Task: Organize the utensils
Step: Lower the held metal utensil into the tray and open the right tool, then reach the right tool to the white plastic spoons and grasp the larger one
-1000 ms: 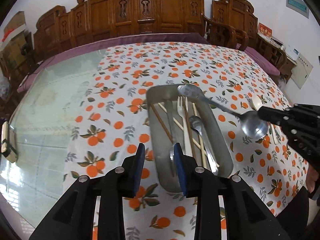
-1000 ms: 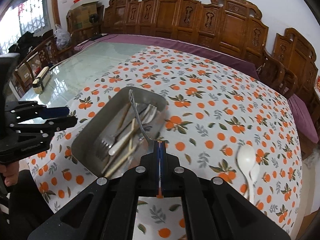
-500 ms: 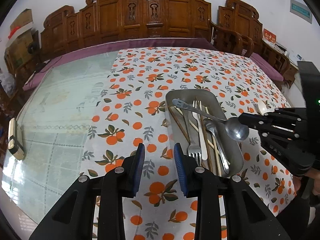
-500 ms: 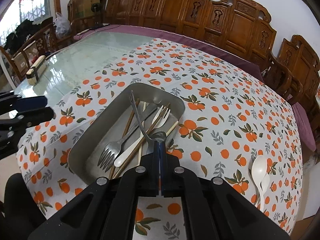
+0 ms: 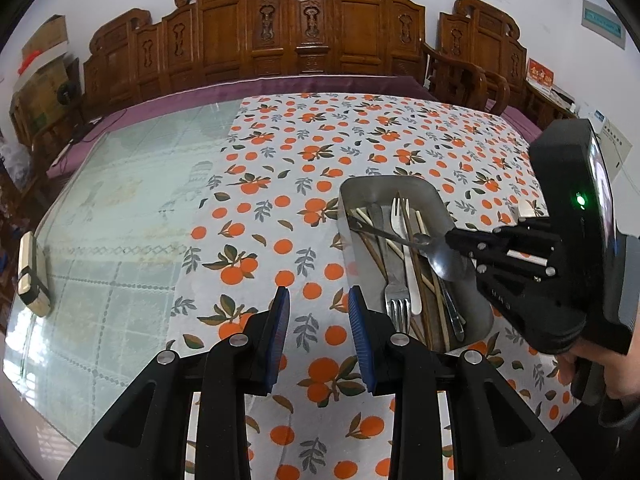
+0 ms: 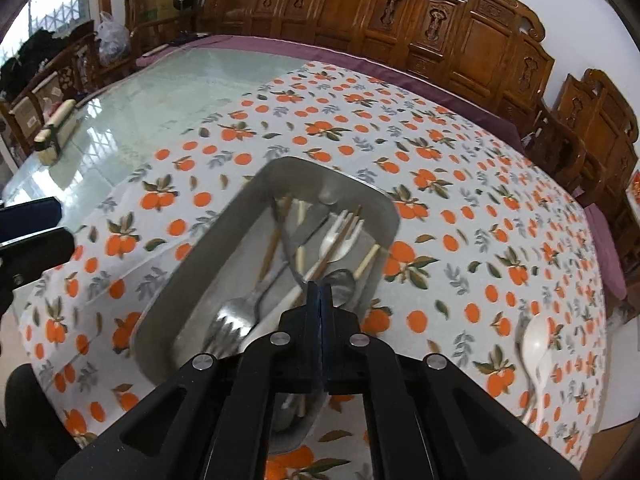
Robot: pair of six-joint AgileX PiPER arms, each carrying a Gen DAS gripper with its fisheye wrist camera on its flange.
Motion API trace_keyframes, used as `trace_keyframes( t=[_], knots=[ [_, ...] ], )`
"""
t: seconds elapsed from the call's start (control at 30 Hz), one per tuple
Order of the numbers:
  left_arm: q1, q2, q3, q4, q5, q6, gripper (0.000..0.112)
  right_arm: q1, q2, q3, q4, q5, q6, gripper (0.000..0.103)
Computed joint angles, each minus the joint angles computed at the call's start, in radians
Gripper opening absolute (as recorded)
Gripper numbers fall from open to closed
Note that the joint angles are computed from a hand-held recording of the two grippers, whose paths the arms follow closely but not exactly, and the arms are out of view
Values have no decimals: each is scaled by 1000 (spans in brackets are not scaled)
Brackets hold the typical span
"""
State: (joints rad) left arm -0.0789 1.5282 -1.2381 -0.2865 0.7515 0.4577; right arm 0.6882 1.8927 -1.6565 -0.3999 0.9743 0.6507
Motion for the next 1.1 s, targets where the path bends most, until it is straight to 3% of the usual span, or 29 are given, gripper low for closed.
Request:
trace_keyframes(
  t=[0.37,0.63,0.9,0.97,1.1],
  knots=[
    [21,-10,7,-13,3,21,29,-50,-75,146,293,-194,-132,7],
    [-7,-34,19,19,2,-15,30,-53,-160,256,332,-290,-176,7],
    [-93,-73,45,64,-13,-96,35,-64,-403,459,232,-307,-131,7],
    [-123,-82,51,76,-21,-122,46,-72,-478,522,211,-301,-122,7],
    [-193,-88,56,98,-38,-188,56,-114,-658,667,189,-273,-117,7]
  ],
)
